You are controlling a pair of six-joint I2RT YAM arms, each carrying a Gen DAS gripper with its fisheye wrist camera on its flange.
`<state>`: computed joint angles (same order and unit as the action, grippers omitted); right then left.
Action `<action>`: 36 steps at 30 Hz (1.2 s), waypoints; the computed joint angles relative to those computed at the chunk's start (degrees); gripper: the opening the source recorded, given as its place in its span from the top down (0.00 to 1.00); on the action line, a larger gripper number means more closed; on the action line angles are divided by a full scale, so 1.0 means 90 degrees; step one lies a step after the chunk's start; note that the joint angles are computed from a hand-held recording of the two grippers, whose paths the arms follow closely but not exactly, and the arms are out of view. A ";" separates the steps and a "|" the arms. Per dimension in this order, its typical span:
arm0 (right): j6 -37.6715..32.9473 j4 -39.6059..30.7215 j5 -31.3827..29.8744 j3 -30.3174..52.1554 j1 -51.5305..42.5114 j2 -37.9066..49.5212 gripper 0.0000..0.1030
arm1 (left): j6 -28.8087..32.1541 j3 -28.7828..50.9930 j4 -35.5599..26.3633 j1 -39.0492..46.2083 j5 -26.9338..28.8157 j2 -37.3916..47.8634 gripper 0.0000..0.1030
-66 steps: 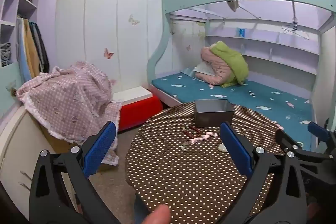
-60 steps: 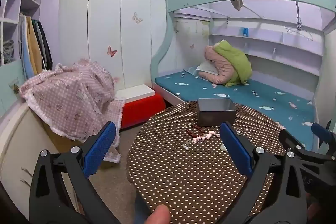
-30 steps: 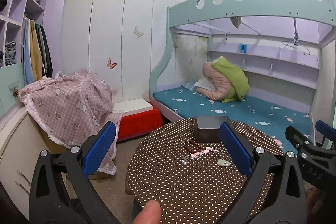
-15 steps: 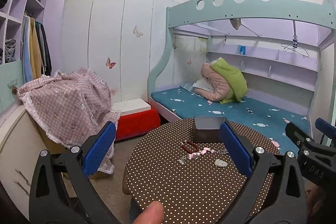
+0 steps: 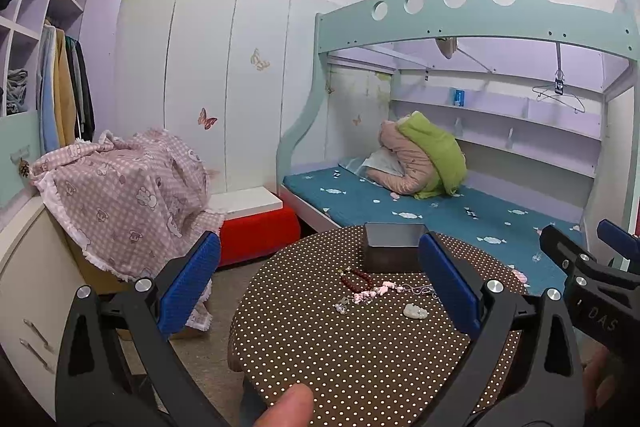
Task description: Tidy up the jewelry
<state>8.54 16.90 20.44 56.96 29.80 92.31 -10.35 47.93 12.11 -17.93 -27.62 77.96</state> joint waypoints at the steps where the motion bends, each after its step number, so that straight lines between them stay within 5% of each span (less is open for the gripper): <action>1: -0.0011 0.0014 -0.0004 -0.0005 -0.0005 0.0003 0.07 | -0.0004 -0.0006 0.0011 0.0007 0.0001 -0.0004 0.04; 19: -0.0336 -0.0113 -0.0485 0.0904 -0.0190 0.1088 0.07 | 0.0152 0.0401 0.0377 0.0606 0.0398 0.0978 0.04; 36: -0.0475 -0.2355 -0.1646 0.4038 -0.0890 0.4132 0.07 | 0.0037 0.2553 -0.0619 0.1270 0.1182 0.4175 0.05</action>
<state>4.27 -4.29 5.62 93.30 21.79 129.50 -10.01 70.91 6.53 -6.49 -16.98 115.53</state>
